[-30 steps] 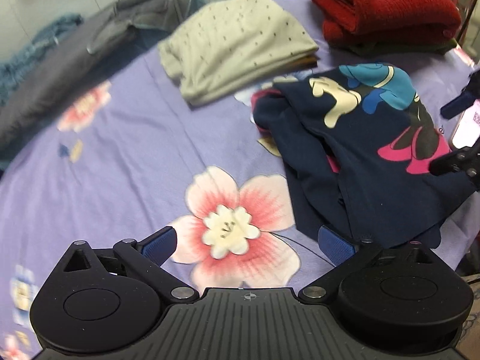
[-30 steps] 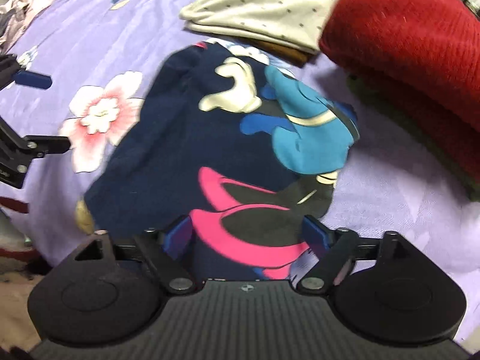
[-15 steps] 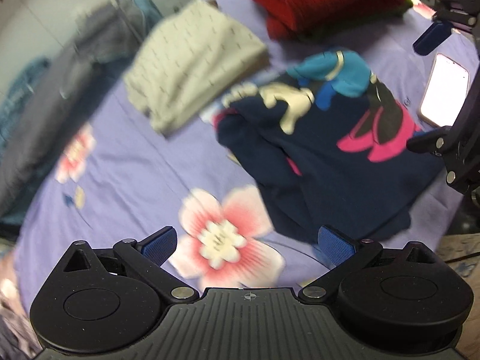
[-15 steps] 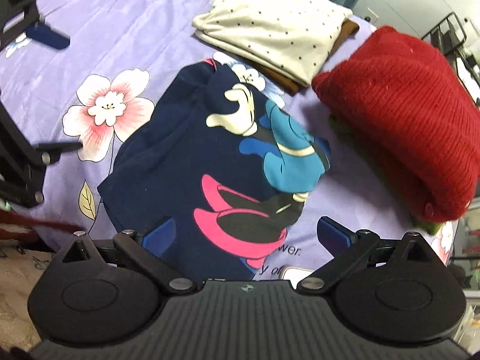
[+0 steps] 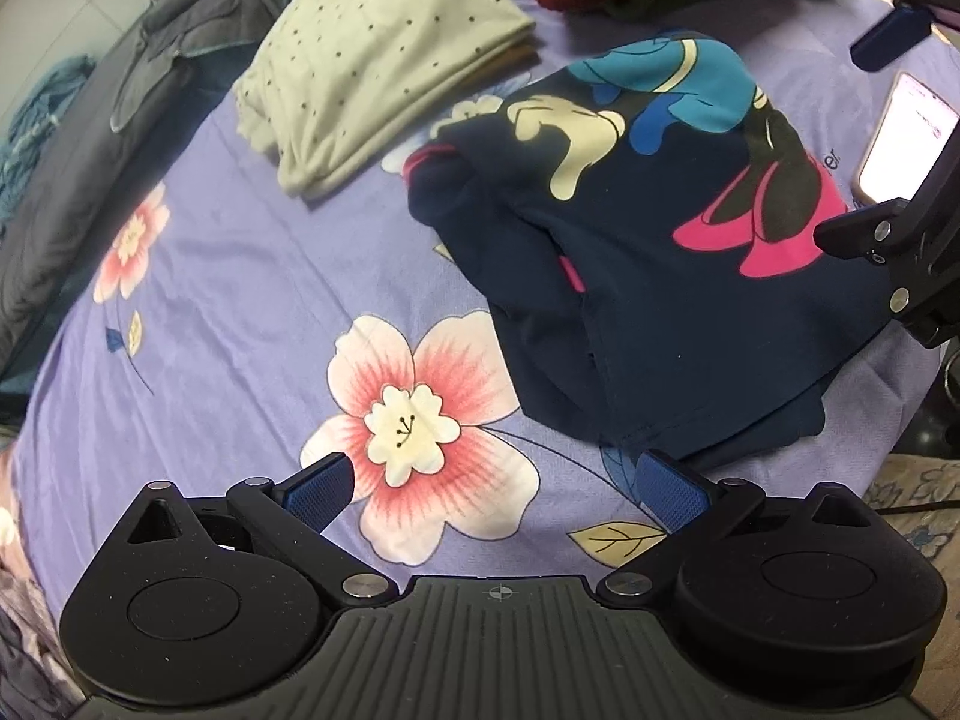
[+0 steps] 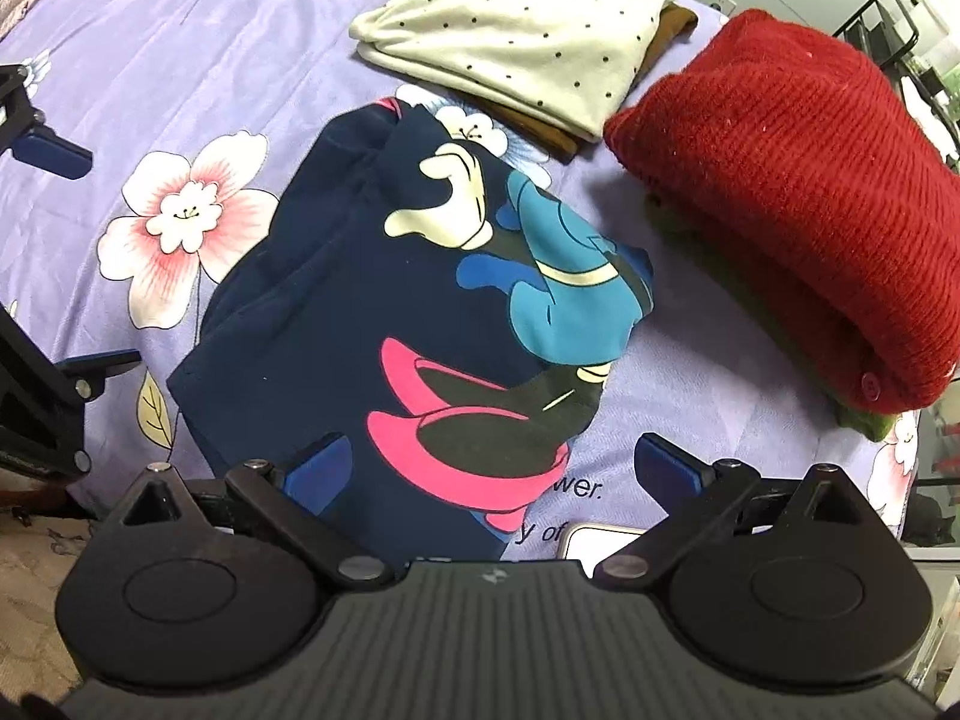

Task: Fold small clothes
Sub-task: 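Pat the folded sweatshirt flat with both tools open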

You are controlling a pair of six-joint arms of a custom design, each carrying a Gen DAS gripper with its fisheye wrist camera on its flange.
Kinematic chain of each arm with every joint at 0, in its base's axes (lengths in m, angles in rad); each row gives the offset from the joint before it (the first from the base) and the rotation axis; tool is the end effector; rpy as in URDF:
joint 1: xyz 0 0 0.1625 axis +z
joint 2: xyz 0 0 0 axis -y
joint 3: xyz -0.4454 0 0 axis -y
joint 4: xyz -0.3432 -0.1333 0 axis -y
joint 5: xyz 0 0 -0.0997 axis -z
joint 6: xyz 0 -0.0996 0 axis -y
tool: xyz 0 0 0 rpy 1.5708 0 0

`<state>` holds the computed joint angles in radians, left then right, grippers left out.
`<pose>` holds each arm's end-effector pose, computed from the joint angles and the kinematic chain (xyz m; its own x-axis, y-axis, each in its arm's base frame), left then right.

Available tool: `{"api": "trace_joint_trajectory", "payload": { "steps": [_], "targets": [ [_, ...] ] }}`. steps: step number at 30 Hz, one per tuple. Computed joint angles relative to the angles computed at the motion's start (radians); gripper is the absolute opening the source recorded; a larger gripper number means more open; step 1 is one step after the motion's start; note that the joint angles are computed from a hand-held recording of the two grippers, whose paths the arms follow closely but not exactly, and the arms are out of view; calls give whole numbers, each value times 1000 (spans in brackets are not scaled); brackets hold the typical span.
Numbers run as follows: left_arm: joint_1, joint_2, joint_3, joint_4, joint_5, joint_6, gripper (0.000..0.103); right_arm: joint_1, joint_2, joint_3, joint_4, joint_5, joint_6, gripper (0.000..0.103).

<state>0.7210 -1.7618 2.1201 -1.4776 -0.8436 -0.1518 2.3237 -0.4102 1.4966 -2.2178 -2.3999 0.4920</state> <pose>-0.0892 -0.3440 0.3690 -0.3743 0.6541 -0.6573 0.6265 0.7010 0.3408 0.4744 -0.4187 -0.0669 -0.5378 -0.2969 0.7891 -0.4139 0.9084 0.0597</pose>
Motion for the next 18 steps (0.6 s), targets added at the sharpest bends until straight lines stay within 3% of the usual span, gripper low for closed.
{"api": "trace_joint_trajectory", "payload": {
  "steps": [7,18],
  "targets": [
    [32,25,-16,14,-5,-35,103,-4,3,-7,6,-3,-6,101],
    [37,13,-17,-63,-46,12,103,-7,9,-21,23,-2,-15,101]
  ]
}}
